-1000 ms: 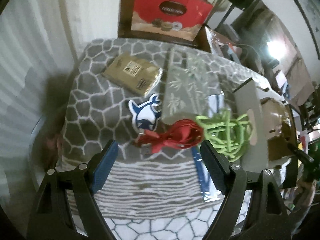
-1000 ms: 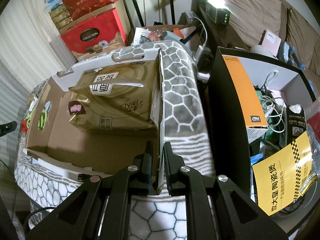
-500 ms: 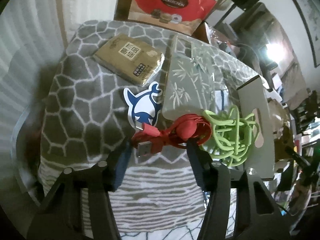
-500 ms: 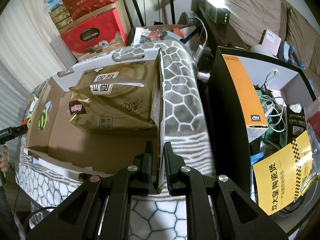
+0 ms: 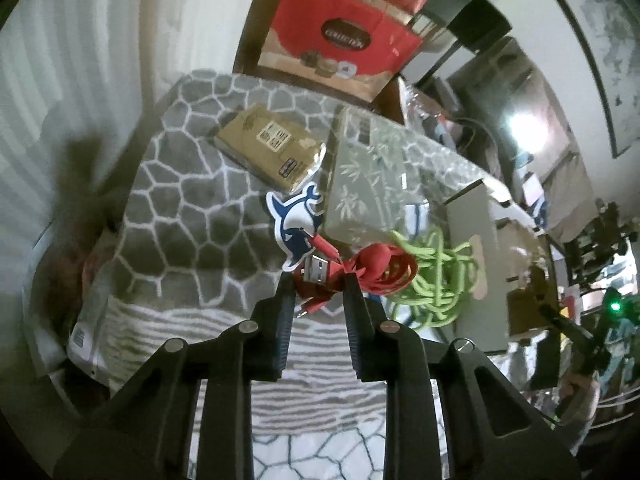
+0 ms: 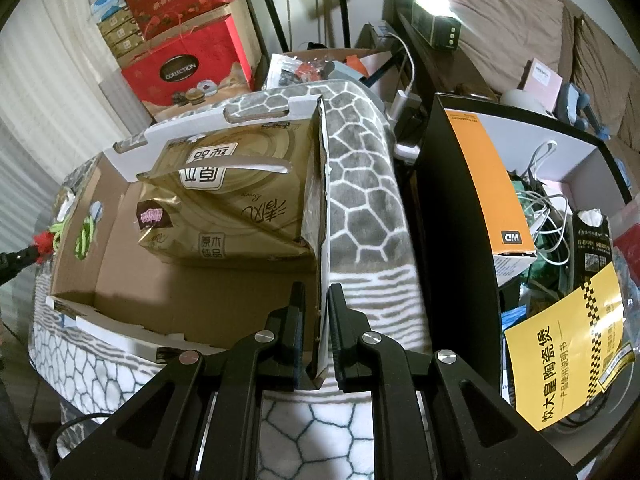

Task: Organize objects
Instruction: 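Grasp the red cable with the left tool, then carry the red cable into the cardboard box and release it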

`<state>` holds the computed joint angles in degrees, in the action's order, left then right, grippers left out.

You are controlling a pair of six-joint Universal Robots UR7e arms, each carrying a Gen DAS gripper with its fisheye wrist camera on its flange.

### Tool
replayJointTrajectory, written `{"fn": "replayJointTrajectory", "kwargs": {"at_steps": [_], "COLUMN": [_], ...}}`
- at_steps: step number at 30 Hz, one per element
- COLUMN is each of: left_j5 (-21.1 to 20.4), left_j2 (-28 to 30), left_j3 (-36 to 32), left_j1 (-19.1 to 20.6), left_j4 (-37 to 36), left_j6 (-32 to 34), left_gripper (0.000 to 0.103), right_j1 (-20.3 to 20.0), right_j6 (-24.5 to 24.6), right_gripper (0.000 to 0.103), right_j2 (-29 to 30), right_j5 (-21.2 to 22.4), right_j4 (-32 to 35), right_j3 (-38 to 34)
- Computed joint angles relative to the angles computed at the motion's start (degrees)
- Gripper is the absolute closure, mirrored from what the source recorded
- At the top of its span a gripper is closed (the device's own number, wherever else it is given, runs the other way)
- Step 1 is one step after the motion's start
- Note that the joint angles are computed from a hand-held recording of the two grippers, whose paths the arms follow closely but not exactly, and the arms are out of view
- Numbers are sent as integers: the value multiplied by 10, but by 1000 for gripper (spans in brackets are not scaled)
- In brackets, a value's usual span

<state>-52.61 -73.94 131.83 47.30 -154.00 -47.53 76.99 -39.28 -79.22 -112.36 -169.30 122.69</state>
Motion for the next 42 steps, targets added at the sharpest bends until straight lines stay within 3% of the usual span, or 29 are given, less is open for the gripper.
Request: {"fn": "replayJointTrajectory", "kwargs": {"at_steps": [8,11,23,32,42], "left_j5": [9,-11,-96,-109,-100], "left_j2": [-27,-14,138,214,238], "left_j3": [9,0,-100,-164,-176], "left_j1": [-45,-61,-77,-83,-91], "left_j4": [-26,-44,-60,-8,33], "left_j6": [9,29,90,103,89], "left_gripper": [81,81,81,81,81], "right_j1": [-2,-3,-3,-3,-4], "right_j6": [-4,-2,-3,-3,-3], "right_gripper": [91,91,91,91,91], "right_j2": [1,1,1,1,-1], "right_j5": [1,2,2,2,3], "right_j4": [-7,-9,-8,-6,-6], "right_j3": [2,5,4,4,4]}}
